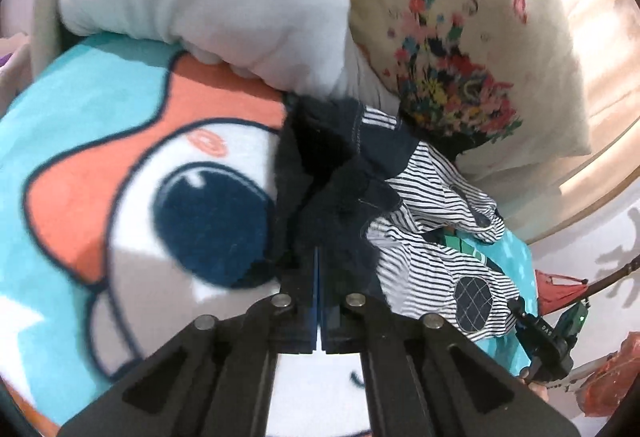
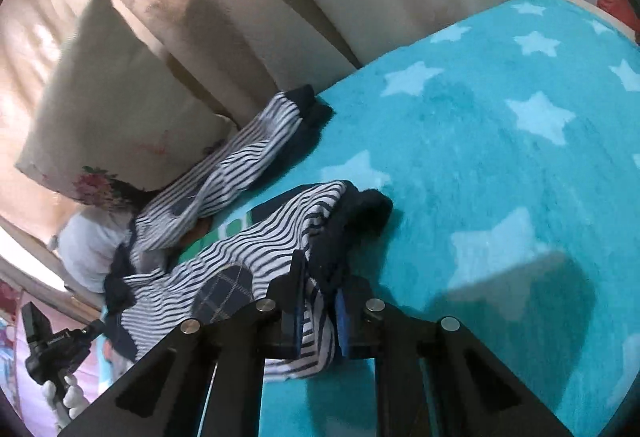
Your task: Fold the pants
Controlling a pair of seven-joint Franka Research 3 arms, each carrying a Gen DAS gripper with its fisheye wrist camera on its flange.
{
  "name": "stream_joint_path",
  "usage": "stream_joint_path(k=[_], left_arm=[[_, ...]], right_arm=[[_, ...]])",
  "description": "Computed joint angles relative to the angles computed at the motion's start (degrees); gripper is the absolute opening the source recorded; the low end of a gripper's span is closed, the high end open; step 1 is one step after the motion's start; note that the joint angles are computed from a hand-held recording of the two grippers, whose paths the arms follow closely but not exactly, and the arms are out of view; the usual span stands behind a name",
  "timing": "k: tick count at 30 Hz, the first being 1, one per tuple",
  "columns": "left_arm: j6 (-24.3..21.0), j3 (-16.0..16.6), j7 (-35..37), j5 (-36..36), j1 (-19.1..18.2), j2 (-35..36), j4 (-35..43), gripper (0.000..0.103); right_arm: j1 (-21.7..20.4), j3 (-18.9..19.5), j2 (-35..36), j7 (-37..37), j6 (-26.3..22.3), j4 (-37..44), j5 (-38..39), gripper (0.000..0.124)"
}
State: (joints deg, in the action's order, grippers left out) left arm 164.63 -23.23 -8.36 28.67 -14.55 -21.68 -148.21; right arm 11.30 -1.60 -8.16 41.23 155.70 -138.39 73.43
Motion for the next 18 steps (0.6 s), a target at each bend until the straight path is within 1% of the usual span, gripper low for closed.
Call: stream_joint_path(k=[2,4,6,8,10,11,12,13,15,17,18], left_arm=[[-0.4,0.5,-0.3,-1.4,-1.2,-2.5,-1.8,0.0],[0.3,0.0,-1.6,-1.7,-0.9,-3.9,-3.2,0.0],[1.0,-0.4,-2.1,-1.8,-0.5,-3.8,-3.7,0.001],[2.9,0.8,-0.7,-3.0,-1.6,-2.0,-4.0,0.011],[5.8,0.8,-0.5,-3.5,-1.3,-0.4,-4.2,0.044],[7.3,0.1,-0.9,-3.1,-0.4,0.3,-4.1,0.05],[8.4,-0.6,-1.3,-2.8,0.4,1.2,-3.7,0.054],[10.0,-1.6,-1.7,-2.1,1.6,2.5,-3.1,0.055],[11.9,-2.2,-1.4,-1.6,2.3,5.1,-1.8,0.058],[12.0,-2.2,-0.6,-1.3,2.6,8.1,0.1,0.06],[11.7,-1.2,0.5,-1.8,1.6,9.6,1.1,0.06]], right_arm=[[-0.1,-0.4,-1.5,-0.1,-1.5,-1.0,0.2,0.013],[-0.1,-0.4,-2.3,-0.2,-1.7,-1.7,-0.1,0.013],[0.2,-0.3,-2.4,0.0,-1.2,-1.9,-0.4,0.013],[0.4,-0.6,-2.3,-0.8,-2.3,-1.9,0.2,0.014],[0.4,-0.4,-2.4,-0.5,-2.3,-2.1,0.0,0.016],[0.6,-0.4,-2.3,-1.1,-1.9,-2.1,0.5,0.016],[0.6,-0.3,-2.1,-0.8,-1.9,-2.2,0.4,0.016],[0.6,-0.4,-1.9,-0.6,-2.0,-2.2,0.5,0.016],[0.4,-0.6,-1.4,-0.6,-2.6,-2.0,1.1,0.016],[0.1,-0.8,-0.9,-1.3,-3.1,-1.8,2.3,0.016],[0.0,-0.8,-0.6,-1.4,-3.2,-1.7,2.5,0.016]])
